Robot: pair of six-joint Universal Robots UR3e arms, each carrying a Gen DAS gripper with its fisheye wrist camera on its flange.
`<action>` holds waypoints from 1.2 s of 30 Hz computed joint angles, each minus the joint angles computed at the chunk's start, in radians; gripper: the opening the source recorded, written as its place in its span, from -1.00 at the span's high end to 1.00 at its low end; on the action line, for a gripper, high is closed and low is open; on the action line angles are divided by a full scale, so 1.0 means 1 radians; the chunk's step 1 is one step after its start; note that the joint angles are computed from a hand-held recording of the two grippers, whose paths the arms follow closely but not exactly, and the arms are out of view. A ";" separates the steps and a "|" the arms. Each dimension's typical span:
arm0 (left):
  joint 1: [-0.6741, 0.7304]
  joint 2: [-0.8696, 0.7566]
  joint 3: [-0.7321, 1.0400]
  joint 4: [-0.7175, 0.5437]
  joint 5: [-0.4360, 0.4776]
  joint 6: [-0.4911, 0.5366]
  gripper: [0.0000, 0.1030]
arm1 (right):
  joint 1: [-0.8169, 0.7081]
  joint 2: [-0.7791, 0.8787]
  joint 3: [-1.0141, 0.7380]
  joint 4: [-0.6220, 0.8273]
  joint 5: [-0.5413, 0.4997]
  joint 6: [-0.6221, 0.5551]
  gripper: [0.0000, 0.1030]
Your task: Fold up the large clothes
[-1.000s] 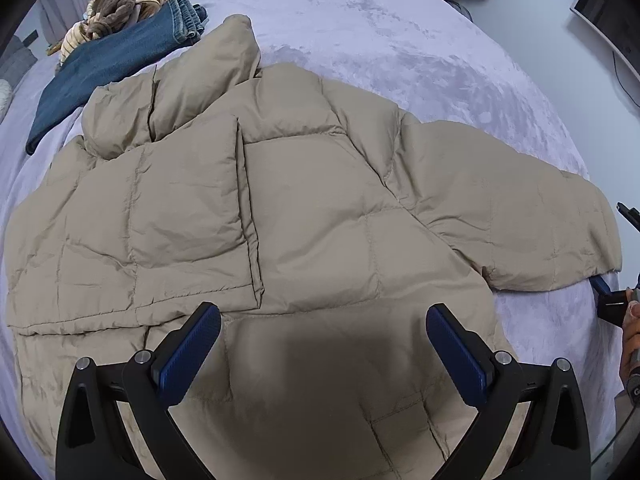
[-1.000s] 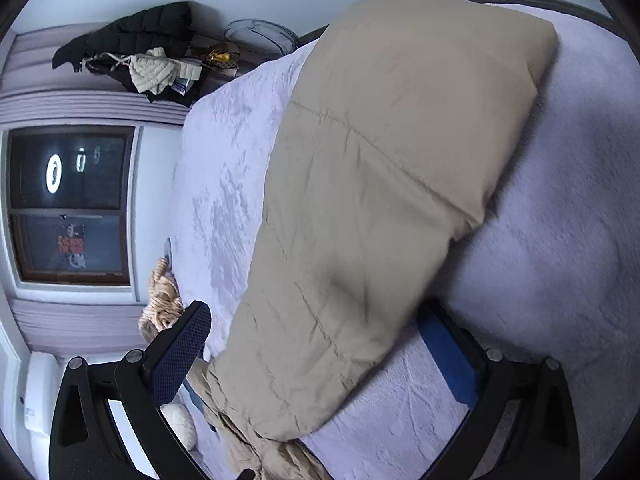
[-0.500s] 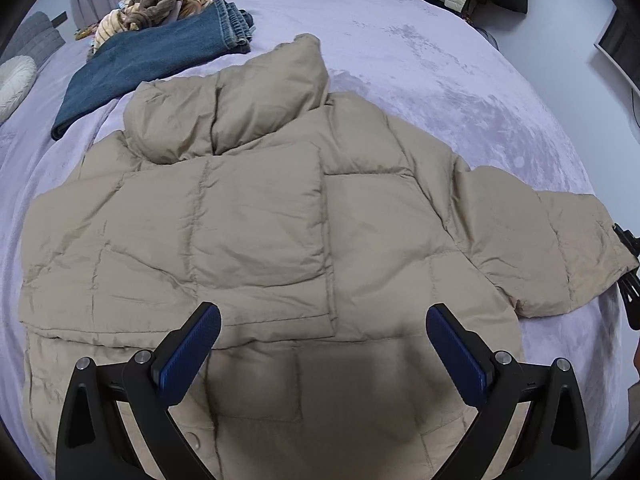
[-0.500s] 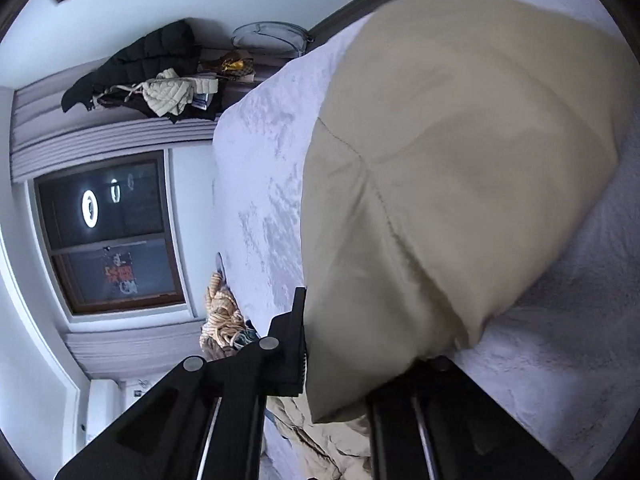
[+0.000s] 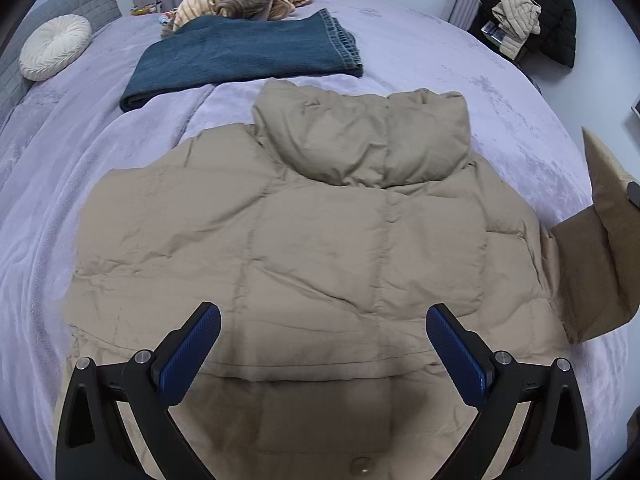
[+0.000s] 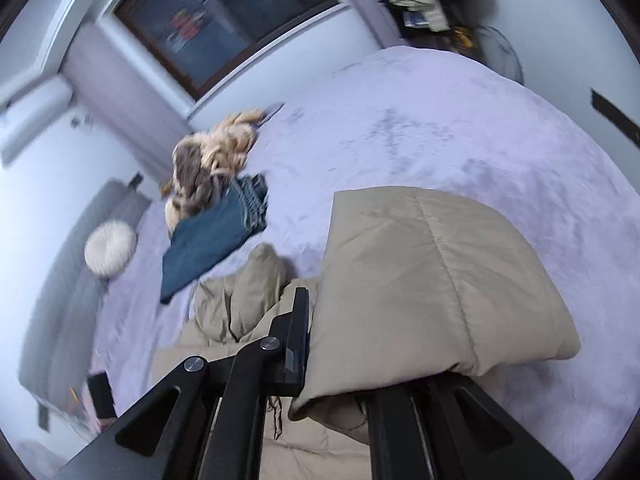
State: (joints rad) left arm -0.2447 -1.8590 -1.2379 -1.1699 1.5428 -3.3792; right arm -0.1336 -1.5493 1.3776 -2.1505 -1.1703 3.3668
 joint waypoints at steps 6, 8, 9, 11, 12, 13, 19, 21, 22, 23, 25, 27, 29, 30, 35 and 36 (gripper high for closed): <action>0.126 0.117 -0.195 0.075 -0.038 0.041 -1.00 | 0.371 0.243 -0.112 -0.042 -0.235 -0.010 0.84; 0.157 0.138 -0.238 0.093 -0.053 0.053 -1.00 | 0.432 0.304 -0.122 -0.044 -0.274 0.000 0.84; 0.169 0.144 -0.255 0.101 -0.059 0.062 -1.00 | 0.452 0.306 -0.086 -0.060 -0.288 0.011 0.84; 0.182 0.150 -0.276 0.112 -0.070 0.075 -1.00 | 0.467 0.327 -0.061 -0.064 -0.310 0.031 0.84; 0.186 0.147 -0.280 0.118 -0.077 0.079 -1.00 | 0.467 0.330 -0.046 -0.066 -0.315 0.044 0.84; 0.187 0.143 -0.282 0.123 -0.084 0.080 -1.00 | 0.463 0.330 -0.030 -0.068 -0.315 0.058 0.84; 0.173 0.091 -0.243 0.132 -0.142 0.074 -1.00 | 0.394 0.282 0.026 -0.047 -0.193 0.136 0.28; 0.176 0.073 -0.223 0.129 -0.181 0.081 -1.00 | 0.350 0.191 0.122 -0.101 -0.130 0.192 -0.49; 0.181 0.068 -0.216 0.127 -0.203 0.084 -1.00 | 0.325 0.127 0.200 -0.157 -0.110 0.235 -0.54; 0.187 0.061 -0.209 0.124 -0.226 0.088 -1.00 | 0.286 0.052 0.289 -0.204 -0.080 0.281 -0.54; 0.200 0.052 -0.200 0.119 -0.268 0.100 -1.00 | 0.204 -0.044 0.413 -0.265 -0.018 0.377 -0.54; 0.214 0.038 -0.193 0.114 -0.313 0.116 -1.00 | 0.097 -0.126 0.559 -0.365 0.061 0.477 -0.54; 0.235 0.035 -0.204 0.119 -0.366 0.131 -1.00 | -0.006 -0.169 0.678 -0.471 0.148 0.578 -0.45; 0.251 0.038 -0.218 0.120 -0.399 0.138 -1.00 | -0.032 -0.172 0.702 -0.506 0.167 0.618 -0.13; 0.364 0.069 -0.292 0.120 -0.587 0.150 -1.00 | 0.025 -0.060 0.536 -0.483 0.114 0.571 0.78; 0.394 0.080 -0.315 0.122 -0.634 0.157 -1.00 | 0.072 -0.012 0.448 -0.457 0.089 0.530 0.79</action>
